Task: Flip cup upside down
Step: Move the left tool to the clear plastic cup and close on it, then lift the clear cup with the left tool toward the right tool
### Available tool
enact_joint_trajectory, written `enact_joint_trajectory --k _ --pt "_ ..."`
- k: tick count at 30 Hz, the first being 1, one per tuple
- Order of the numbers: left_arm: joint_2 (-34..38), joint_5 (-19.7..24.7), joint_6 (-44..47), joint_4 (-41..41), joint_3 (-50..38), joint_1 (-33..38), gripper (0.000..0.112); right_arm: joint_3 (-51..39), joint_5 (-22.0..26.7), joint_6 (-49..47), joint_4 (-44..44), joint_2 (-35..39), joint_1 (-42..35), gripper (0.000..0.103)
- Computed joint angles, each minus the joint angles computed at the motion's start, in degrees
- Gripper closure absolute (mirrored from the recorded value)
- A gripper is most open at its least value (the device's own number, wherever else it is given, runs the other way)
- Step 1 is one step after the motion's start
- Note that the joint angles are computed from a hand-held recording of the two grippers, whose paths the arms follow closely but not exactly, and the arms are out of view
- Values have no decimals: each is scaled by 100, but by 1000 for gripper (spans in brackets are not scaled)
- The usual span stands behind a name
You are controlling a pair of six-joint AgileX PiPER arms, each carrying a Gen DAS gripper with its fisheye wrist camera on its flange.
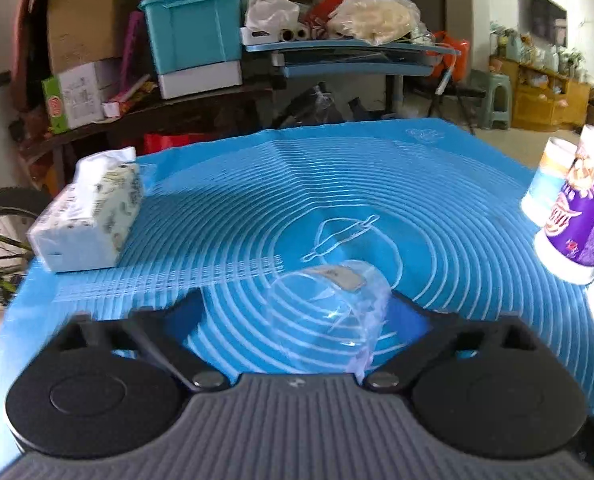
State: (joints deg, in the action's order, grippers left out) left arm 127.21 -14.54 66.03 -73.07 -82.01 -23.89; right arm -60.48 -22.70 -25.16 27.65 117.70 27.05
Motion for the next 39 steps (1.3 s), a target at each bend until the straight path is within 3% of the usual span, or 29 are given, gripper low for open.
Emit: enact_joint_trajectory --k 1,2,6,9,15,23,32,36,39 --pt "-27 276 -378 344 10 93 35 -22 7 -61 55 26 4 0" --pt "-56 493 -674 591 29 157 47 -40 -3 -163 152 50 21 0" --pt "-133 384 -606 591 139 63 49 0 -54 -333 343 25 83 0" --pt "-283 191 -304 143 304 -21 49 103 -156 -446 445 -62 139 0" --pt "-944 -160 -431 40 1031 -236 49 469 -281 -360 396 -372 188 0" --pt "-1418 -1136 -457 -651 1963 -871 49 1104 -554 -322 593 -791 373 0" --pt "-1277 -1290 -1107 -323 2121 -940 46 1390 -604 -157 557 -1055 447 0" --pt "-1276 -1157 -1342 -297 2184 -883 33 1415 -593 -92 504 -1052 410 0" --pt "-1299 -1234 -1456 -191 2264 -908 31 1388 -588 -69 513 -1028 412 0"
